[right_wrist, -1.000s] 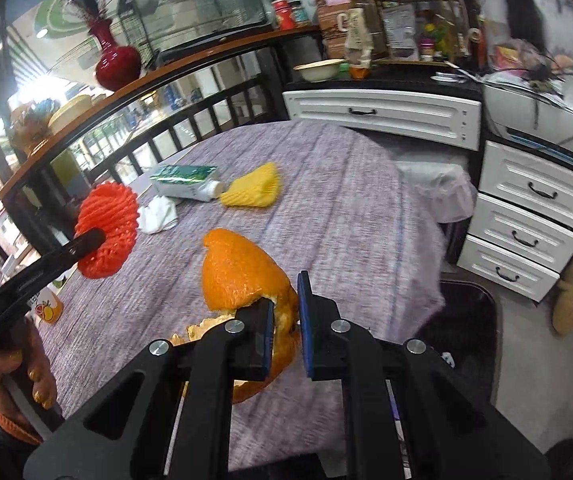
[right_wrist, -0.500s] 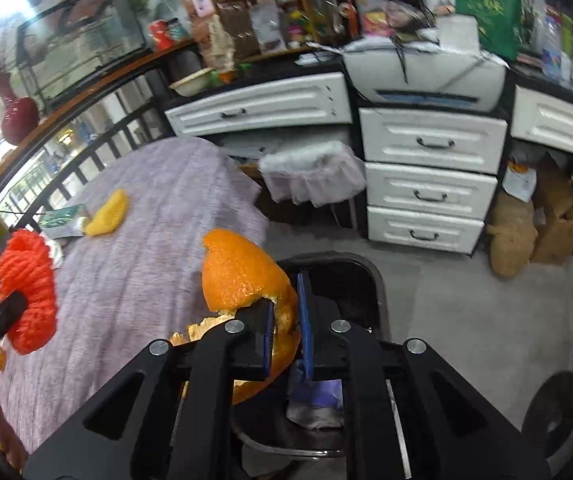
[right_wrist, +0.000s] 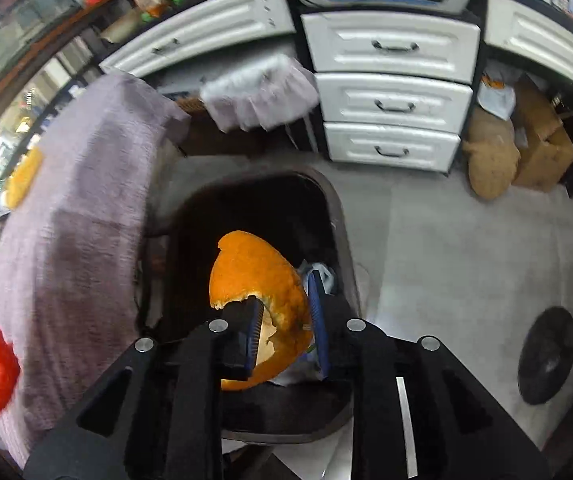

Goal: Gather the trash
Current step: 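Carry the orange net and orange peel with both grippers over the bin, then open the right gripper to drop the peel while the left drops the net into the bin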

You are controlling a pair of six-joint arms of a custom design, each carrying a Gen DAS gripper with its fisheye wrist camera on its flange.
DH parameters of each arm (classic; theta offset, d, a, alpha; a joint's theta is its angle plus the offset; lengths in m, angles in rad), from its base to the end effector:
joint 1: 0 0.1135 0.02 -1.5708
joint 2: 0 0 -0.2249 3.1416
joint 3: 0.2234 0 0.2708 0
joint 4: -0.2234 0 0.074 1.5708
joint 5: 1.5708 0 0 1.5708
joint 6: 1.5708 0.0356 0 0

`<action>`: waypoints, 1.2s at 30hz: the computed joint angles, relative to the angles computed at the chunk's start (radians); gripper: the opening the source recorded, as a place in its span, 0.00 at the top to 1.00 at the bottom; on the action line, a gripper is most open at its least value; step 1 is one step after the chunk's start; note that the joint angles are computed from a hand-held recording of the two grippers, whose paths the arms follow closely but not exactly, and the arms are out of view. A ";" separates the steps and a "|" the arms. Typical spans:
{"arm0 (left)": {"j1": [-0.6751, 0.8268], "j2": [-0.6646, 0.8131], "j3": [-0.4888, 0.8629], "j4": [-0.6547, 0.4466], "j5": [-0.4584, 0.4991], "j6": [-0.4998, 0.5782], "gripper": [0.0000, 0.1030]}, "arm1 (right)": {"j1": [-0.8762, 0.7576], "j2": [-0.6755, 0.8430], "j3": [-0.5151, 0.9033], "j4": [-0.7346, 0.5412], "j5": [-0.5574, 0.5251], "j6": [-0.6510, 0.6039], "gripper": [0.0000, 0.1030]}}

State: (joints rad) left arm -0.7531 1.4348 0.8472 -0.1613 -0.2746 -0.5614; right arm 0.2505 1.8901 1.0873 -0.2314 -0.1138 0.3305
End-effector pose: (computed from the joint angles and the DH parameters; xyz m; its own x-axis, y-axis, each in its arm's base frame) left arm 0.2414 -0.2131 0.1662 -0.6938 -0.0520 -0.7183 0.1702 0.9573 -0.2337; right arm 0.3605 0.0964 0.0848 -0.8857 0.1062 -0.4519 -0.0159 0.9660 0.2582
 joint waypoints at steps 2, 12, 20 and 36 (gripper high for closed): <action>-0.004 0.054 0.031 -0.008 0.025 0.005 0.84 | -0.019 -0.010 -0.014 0.009 -0.018 0.013 0.77; -0.010 0.106 0.052 -0.014 0.039 -0.002 0.84 | 0.007 0.024 0.036 -0.063 0.008 -0.050 0.75; -0.006 0.070 0.036 -0.021 0.042 0.004 0.84 | 0.027 0.103 0.114 -0.147 0.015 -0.099 0.64; -0.010 0.044 0.034 -0.028 0.045 0.013 0.84 | 0.026 0.032 0.060 -0.112 0.025 -0.105 0.19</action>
